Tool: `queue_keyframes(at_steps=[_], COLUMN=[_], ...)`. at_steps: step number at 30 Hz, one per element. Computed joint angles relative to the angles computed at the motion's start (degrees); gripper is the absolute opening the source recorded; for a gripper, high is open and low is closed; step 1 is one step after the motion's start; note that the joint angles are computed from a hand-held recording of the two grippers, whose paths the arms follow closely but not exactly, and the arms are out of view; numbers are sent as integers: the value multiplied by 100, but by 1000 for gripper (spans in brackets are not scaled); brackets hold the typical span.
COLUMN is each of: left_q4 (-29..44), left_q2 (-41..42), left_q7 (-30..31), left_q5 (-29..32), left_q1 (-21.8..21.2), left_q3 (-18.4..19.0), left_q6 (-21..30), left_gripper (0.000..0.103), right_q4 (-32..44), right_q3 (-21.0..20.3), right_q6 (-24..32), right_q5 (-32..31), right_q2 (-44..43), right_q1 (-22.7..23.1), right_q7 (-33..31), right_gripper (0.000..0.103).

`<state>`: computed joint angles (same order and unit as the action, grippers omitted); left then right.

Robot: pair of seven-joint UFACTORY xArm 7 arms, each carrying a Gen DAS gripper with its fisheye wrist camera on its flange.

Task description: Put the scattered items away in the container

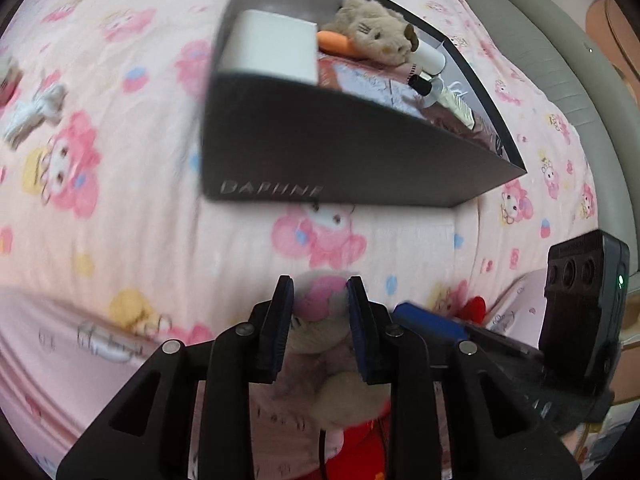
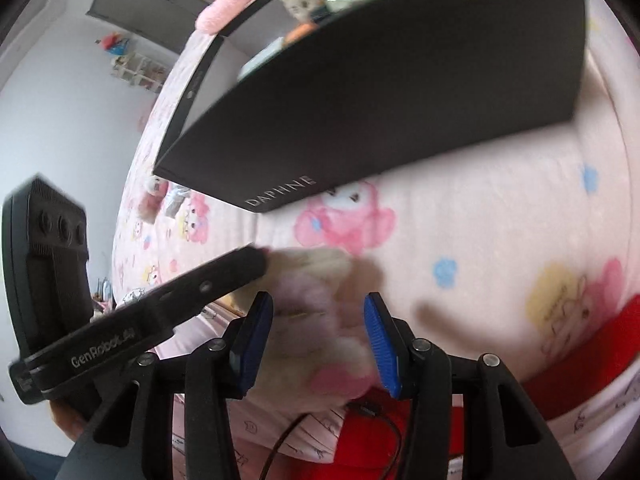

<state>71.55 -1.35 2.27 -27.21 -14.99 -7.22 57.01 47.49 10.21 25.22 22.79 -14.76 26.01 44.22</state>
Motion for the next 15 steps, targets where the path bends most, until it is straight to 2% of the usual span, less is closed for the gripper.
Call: queue_keyframes(at_steps=[4, 7, 9, 10, 12, 13, 15], left_q4=[-23, 13, -3, -32, -44, -62, -51], left_q2=[-128, -41, 52, 120, 246, 286, 353], left_q7=[-154, -278, -446, -442, -410, -345, -391], left_q5=[58, 122, 301, 161, -69, -156, -205], left_q1=[48, 58, 39, 51, 96, 106, 121], left_q3=[57, 56, 14, 30, 52, 44, 30], left_q6=[383, 582, 609, 553, 507, 410, 322], left_gripper=[34, 41, 43, 43, 37, 37, 30], right_q4=[131, 325, 271, 223, 170, 142, 223], right_q3=[39, -283, -302, -232, -136, -328, -345], right_q6=[389, 894, 741, 617, 463, 348, 358], right_q5=[-318, 562, 1278, 1337, 1697, 2237, 2949], right_q2=[-21, 273, 447, 464, 507, 541, 662], right_q1=[-114, 140, 220, 158, 28, 216, 246], right_q7=[183, -755, -1202, -1173, -1482, -1973, -2555], right_gripper=[45, 45, 45, 45, 45, 45, 44])
